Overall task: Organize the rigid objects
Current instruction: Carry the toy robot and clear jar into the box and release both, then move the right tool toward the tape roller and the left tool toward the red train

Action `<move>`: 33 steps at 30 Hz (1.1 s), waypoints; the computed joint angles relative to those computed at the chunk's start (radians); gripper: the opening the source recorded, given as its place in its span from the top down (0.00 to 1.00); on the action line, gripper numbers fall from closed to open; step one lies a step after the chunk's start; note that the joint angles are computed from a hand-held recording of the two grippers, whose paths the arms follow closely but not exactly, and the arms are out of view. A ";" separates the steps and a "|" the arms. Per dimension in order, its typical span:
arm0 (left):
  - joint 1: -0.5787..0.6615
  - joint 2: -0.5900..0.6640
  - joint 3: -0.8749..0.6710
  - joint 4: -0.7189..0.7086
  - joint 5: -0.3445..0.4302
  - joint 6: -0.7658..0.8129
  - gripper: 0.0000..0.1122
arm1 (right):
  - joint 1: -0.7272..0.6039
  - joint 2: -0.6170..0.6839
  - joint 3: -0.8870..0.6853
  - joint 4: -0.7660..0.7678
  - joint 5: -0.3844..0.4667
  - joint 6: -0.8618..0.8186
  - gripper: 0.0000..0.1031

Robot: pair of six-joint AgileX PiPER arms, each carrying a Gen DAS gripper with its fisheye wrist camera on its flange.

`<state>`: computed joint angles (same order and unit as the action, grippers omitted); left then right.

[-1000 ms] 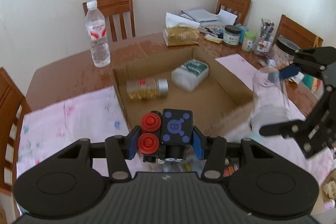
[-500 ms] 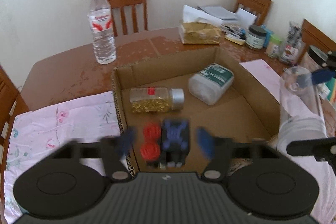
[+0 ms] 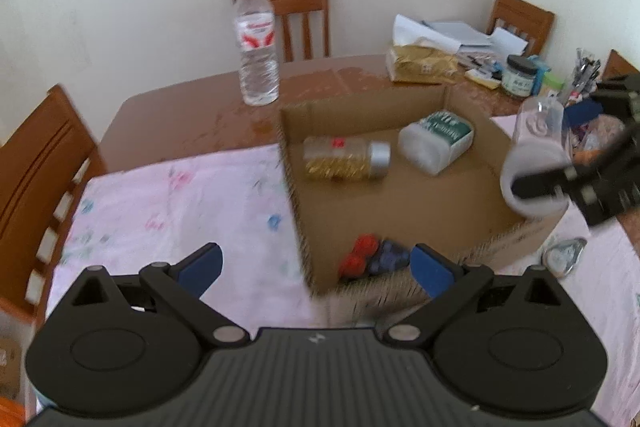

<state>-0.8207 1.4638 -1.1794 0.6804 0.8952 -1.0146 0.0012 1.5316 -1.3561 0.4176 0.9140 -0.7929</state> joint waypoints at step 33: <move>-0.162 -0.211 0.219 0.043 0.138 -0.189 0.11 | 0.123 -0.203 0.237 -0.408 -0.213 0.584 0.00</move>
